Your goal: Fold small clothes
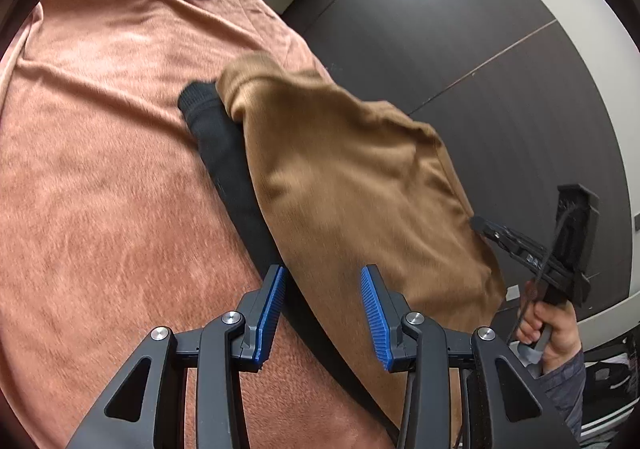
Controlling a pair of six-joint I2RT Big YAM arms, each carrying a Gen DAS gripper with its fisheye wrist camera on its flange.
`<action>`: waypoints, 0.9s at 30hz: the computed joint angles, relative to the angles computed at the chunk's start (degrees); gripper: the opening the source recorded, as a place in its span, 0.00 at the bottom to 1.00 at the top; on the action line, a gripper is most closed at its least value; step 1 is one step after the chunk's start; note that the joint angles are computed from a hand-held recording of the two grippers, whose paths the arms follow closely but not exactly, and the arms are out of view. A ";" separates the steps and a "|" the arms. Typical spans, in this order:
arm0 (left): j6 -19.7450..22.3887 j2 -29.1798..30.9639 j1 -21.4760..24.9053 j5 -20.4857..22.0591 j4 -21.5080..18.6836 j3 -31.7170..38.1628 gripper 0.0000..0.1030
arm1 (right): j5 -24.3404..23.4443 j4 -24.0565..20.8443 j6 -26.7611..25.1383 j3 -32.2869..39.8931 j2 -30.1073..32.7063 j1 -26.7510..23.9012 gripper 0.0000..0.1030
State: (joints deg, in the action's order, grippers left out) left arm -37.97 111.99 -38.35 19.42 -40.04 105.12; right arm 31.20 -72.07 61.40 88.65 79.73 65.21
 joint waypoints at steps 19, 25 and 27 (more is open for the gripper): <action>-3.45 -1.36 -3.38 -0.86 -0.05 -2.57 0.40 | 6.27 -3.22 9.22 -5.40 -8.54 5.13 0.12; -3.98 -1.96 -6.26 -0.84 -0.03 -3.53 0.40 | 5.33 -6.68 14.52 -9.69 -11.50 10.21 0.12; -4.23 -2.12 -7.11 -0.74 -0.34 -3.67 0.40 | 4.61 -9.21 17.95 -10.67 -12.01 10.43 0.12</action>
State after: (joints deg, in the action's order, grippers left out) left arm -42.20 109.87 -45.46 18.68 -40.38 101.45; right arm 35.81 -81.29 79.35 77.99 67.72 75.64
